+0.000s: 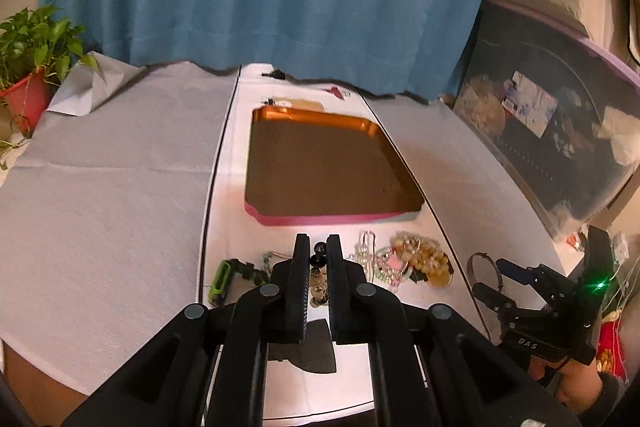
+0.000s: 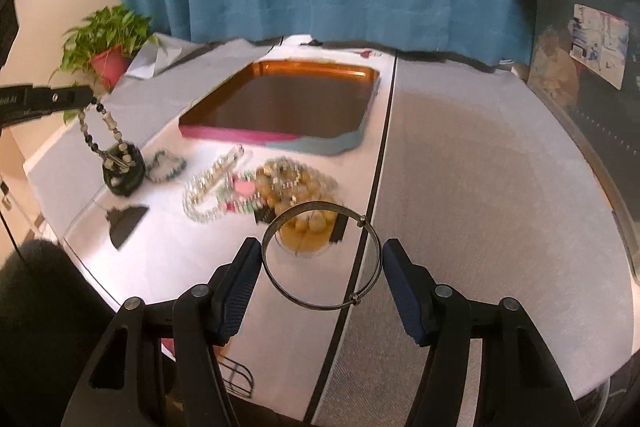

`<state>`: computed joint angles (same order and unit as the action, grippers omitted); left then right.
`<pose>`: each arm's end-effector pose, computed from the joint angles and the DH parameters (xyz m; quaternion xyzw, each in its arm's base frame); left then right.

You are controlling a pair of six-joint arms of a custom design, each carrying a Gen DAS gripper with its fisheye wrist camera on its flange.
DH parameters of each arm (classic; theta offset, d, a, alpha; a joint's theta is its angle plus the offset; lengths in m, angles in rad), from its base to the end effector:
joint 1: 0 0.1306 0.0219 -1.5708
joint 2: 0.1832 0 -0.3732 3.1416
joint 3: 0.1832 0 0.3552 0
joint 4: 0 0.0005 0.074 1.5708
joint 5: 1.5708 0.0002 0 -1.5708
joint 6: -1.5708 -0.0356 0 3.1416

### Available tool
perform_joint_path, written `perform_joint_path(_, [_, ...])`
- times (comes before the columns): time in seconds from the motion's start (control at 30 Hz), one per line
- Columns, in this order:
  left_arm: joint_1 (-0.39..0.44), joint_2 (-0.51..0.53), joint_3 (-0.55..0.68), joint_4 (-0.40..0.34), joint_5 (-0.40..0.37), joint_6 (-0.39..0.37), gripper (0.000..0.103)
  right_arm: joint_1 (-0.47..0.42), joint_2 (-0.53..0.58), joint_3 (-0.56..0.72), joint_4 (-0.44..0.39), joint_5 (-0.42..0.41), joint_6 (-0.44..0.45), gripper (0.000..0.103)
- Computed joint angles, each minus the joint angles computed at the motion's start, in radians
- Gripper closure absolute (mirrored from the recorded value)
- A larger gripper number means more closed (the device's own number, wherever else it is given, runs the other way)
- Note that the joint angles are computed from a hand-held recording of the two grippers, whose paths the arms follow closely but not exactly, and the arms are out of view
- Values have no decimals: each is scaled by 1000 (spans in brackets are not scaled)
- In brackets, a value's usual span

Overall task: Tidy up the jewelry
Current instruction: 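Carry the bangle with the right gripper into the tray while the left drops the bracelet there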

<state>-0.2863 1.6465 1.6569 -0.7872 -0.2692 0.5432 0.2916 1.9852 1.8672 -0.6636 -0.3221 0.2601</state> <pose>0.5299 -0.1466 0.4190 -0.1685 0.8997 -0.0411 0.4005 0.6300 0.2003 0.3212 -0.3075 0.8600 0.1540 0.3771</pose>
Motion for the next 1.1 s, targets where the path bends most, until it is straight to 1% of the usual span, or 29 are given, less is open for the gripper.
perform_joint_path(0.07, [4, -6, 2, -7, -1, 8, 97, 0, -2, 13, -9, 0, -16, 40])
perform_joint_path(0.17, [5, -20, -3, 1, -5, 21, 97, 2, -8, 30, -17, -2, -41, 40])
perform_joint_path(0.27, [-5, -26, 7, -1, -35, 28, 97, 6, -7, 61, -45, -9, -66, 40])
perform_joint_path(0.33, [-13, -21, 25, -20, -66, 43, 97, 10, -8, 84, -65, -14, -88, 40])
perform_joint_path(0.43, [-14, -15, 43, -24, -54, 54, 97, 19, -15, 108, -78, -6, -103, 40])
perform_joint_path(0.53, [-19, -4, 79, -21, -50, 46, 97, 23, -25, 130, -79, -9, -122, 40])
perform_joint_path(0.67, [-28, 30, 157, -27, -48, 22, 97, 29, -36, 154, -62, -5, -126, 40])
perform_joint_path(0.77, [-30, 67, 227, -31, -40, 3, 97, 33, -25, 194, -73, -14, -132, 40])
perform_joint_path(0.97, [-27, 158, 365, -55, -13, -34, 97, 49, 35, 326, -106, -12, -139, 40])
perform_joint_path(1.07, [-17, 208, 429, -70, 5, -50, 97, 59, 83, 410, -131, -9, -145, 40])
perform_joint_path(1.1, [-11, 223, 445, -69, 12, -55, 97, 63, 112, 460, -154, -7, -145, 40])
